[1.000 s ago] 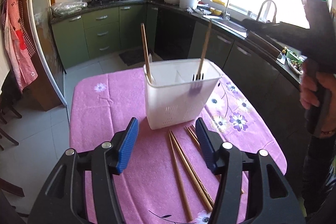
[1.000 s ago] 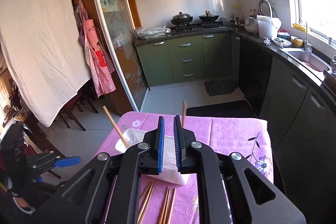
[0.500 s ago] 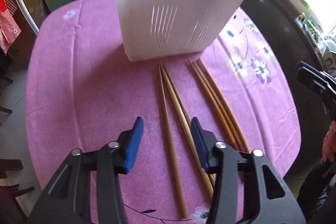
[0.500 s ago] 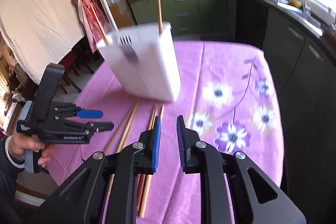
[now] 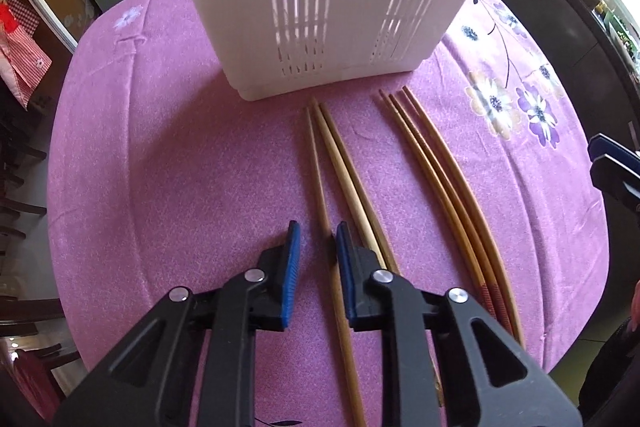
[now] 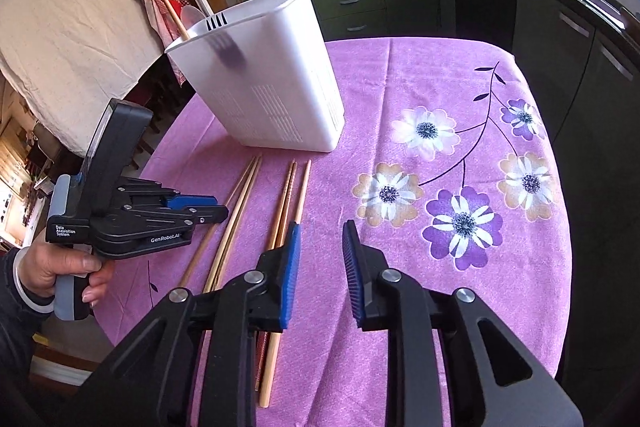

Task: Organize utensils
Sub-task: 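Grasp another wooden chopstick with the left gripper while the right gripper moves to the chopsticks, then carry the chopstick toward the caddy with the left gripper while the right gripper grasps and lifts a chopstick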

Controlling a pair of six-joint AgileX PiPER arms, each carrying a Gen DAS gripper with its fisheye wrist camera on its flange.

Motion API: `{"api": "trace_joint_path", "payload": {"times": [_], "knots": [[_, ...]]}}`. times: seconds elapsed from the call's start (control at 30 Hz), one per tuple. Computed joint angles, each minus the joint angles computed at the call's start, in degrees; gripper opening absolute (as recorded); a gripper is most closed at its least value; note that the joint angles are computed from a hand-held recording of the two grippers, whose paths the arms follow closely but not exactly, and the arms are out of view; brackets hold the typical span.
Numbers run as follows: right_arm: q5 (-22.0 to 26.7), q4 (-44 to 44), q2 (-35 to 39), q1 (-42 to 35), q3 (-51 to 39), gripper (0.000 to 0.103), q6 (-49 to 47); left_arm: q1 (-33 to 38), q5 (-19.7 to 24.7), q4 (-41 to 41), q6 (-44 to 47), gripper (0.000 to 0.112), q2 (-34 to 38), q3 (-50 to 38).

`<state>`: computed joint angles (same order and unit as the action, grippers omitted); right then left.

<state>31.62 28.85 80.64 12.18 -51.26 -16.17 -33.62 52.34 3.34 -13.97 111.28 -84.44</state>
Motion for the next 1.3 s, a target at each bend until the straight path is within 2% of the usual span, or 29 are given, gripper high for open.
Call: {"api": "trace_joint_path", "payload": {"times": [0.07, 0.13, 0.37, 0.7, 0.8, 0.97, 1.3], "knots": [[-0.1, 0.5, 0.4, 0.2, -0.1, 0.022, -0.5, -0.9, -0.3, 1.2, -1.0, 0.018, 0.4, -0.2], [0.1, -0.3, 0.6, 0.9, -0.4, 0.022, 0.3, -1.5, -0.4, 1.2, -1.0, 0.008, 0.5, -0.3], [1.5, -1.4, 3.3, 2.0, -2.5, 0.027, 1.3, 1.0, -2.5, -1.9, 0.8, 0.006, -3.6, 4.7], [4.5, -7.1, 11.8, 4.6, -11.2, 0.027, 6.7, 3.8, -7.6, -0.7, 1.5, 0.006, -18.9, 12.7], [6.5, -6.6, 15.8, 4.8, -14.8, 0.023, 6.5, 5.5, -8.2, -1.3, 3.2, 0.006, -24.0, 14.5], [7.9, -10.7, 20.7, 6.8, -19.7, 0.017, 11.0, 6.7, -9.0, -0.7, 4.4, 0.006, -30.6, 17.4], [9.2, -22.8, 25.6, 12.1, -24.3, 0.012, 23.1, 7.1, -11.1, -0.8, 5.5, 0.006, -36.0, 22.3]]}}
